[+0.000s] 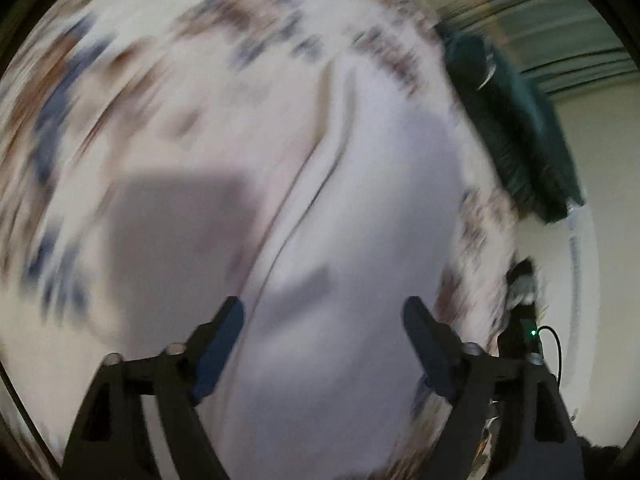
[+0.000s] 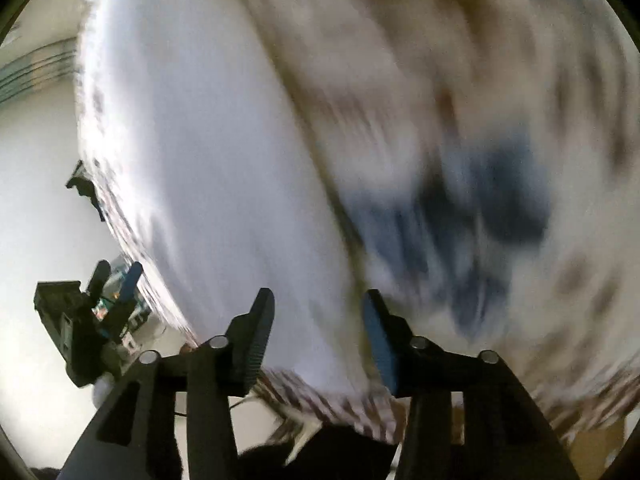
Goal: Fold small clothes
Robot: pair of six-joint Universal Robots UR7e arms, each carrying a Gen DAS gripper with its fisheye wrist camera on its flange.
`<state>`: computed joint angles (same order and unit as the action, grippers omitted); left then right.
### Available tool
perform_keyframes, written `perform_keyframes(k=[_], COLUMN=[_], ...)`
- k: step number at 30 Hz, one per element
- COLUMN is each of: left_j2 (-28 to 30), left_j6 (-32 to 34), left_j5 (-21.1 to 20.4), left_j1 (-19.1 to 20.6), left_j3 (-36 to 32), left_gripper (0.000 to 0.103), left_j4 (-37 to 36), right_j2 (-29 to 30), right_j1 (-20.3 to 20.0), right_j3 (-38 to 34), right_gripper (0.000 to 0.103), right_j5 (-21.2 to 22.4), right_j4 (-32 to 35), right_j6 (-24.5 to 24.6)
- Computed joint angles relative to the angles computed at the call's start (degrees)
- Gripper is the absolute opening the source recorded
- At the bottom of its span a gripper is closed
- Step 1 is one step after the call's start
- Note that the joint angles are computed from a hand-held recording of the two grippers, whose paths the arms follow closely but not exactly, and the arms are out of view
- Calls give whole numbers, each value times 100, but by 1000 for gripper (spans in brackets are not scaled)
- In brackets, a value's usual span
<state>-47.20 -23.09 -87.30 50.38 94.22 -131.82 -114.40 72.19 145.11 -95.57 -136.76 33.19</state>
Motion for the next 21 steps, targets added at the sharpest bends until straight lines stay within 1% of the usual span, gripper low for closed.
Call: perform_keyframes(k=[1, 3, 4, 6, 7, 8, 9, 11, 12, 13, 14, 15, 16, 17, 18, 19, 20, 21], left_j2=[237, 970, 1410, 1962, 2335, 2556, 2766, 3055, 3083, 3137, 3153, 3153, 3096, 3018, 2982, 2933, 2860, 2828], left_j6=[137, 454, 609, 813, 937, 1025, 1087, 1261, 1378, 1523, 1558, 1572, 1590, 1593, 1614, 1628, 1640, 1632], left_j5=[-50, -8, 23, 22, 82, 112, 245, 339, 426, 526, 739, 713, 601, 618, 567, 550, 558, 489], left_j1=[43, 59, 91, 162, 181, 199, 211, 234, 233, 218, 191, 205, 237, 242, 254, 256, 254, 263], left_j3=[-315, -1191, -1777, -2558, -3071, -3378, -3713, -4083, -4094, -4140, -4172, -4187, -4097, -3970, -3932, -3878, -3805, -3805], left_gripper=[82, 82, 82, 82, 82, 82, 82, 80, 60, 37, 9, 8, 8, 8, 8, 7, 7, 7], left_j4=[-60, -33, 124, 446, 686, 880, 1132, 1304, 1281, 1260, 1357, 1337, 1196, 1025, 943, 857, 774, 730], right_j2=[157, 717, 958, 1604, 1825, 2034, 2273, 2595, 2791, 2929, 3071, 3067, 3145, 3110, 3115, 3123, 3089, 3116], right_j1=[1, 97, 138, 201, 140, 74, 28, -93, -108, -149, -140, -252, -240, -259, -227, -175, -164, -76], right_j3=[-270, -940, -1211, -1927, -2238, -2497, -2802, -3229, -3475, -3633, -3780, -3858, -3875, -3757, -3717, -3699, -3617, -3611], right_gripper=[51, 54, 54, 54, 54, 54, 54, 54, 54, 54, 54, 54, 54, 48, 36, 35, 30, 28], right_j5=[-79, -354, -504, -841, -868, -884, -880, -883, -968, -1013, -1119, -1144, -1268, -1337, -1412, -1506, -1573, -1683], right_j4=[-68, -351, -481, -703, -740, -786, -825, -789, -746, -730, -712, -605, -641, -760, -878, -936, -1019, -1136], right_j6=[-74, -183, -238, -375, -459, -520, -516, -598, -620, -648, -591, -700, -717, -815, -871, -933, -1008, -1069])
